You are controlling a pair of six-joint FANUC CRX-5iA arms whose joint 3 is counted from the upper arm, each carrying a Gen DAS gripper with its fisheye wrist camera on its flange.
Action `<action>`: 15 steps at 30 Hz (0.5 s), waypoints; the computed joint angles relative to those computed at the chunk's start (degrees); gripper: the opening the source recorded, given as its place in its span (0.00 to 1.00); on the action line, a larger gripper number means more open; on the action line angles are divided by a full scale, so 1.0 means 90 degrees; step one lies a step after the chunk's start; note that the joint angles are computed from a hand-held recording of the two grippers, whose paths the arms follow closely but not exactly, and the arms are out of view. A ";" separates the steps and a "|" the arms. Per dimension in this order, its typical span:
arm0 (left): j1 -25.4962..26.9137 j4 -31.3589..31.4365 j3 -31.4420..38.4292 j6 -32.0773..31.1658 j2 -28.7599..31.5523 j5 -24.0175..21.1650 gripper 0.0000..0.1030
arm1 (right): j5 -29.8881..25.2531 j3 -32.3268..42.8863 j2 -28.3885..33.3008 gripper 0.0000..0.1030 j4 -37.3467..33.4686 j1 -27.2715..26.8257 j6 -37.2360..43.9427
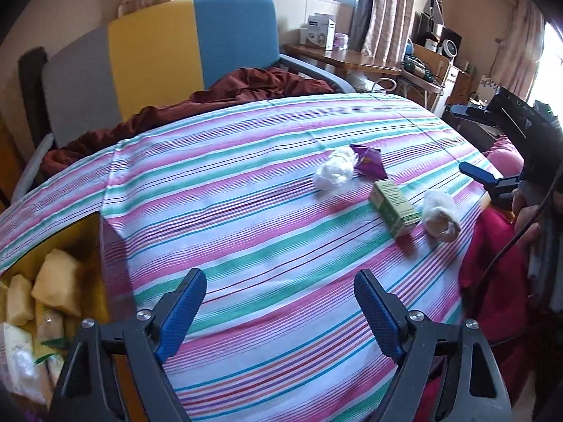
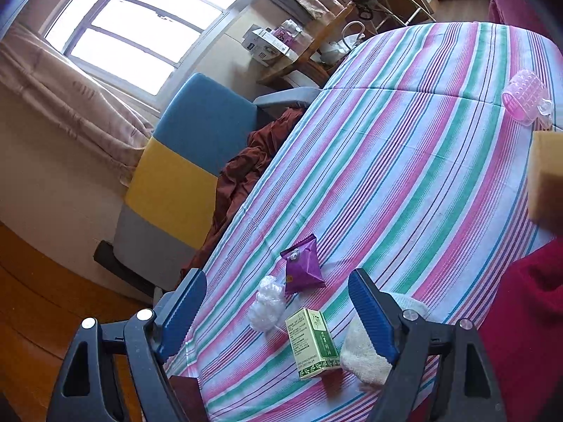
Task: Organize objects
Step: 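Move both tools back over the remaining items on the sheet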
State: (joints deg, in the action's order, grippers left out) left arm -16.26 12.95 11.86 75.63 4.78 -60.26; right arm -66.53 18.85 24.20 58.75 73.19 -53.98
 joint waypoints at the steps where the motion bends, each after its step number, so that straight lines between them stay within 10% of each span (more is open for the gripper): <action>1: -0.0046 0.0105 0.0103 -0.0048 0.0135 -0.0028 0.77 | 0.0019 -0.0048 -0.0019 0.82 0.0042 -0.0006 -0.0083; 15: -0.0818 0.0695 0.2335 0.0198 0.2220 -0.0892 0.61 | 0.0402 -0.0206 -0.0088 0.83 0.0142 -0.0078 0.0012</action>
State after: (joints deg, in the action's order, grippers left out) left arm -23.62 19.20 32.88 77.41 24.76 -68.29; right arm -62.91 17.00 23.40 60.03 72.49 -53.88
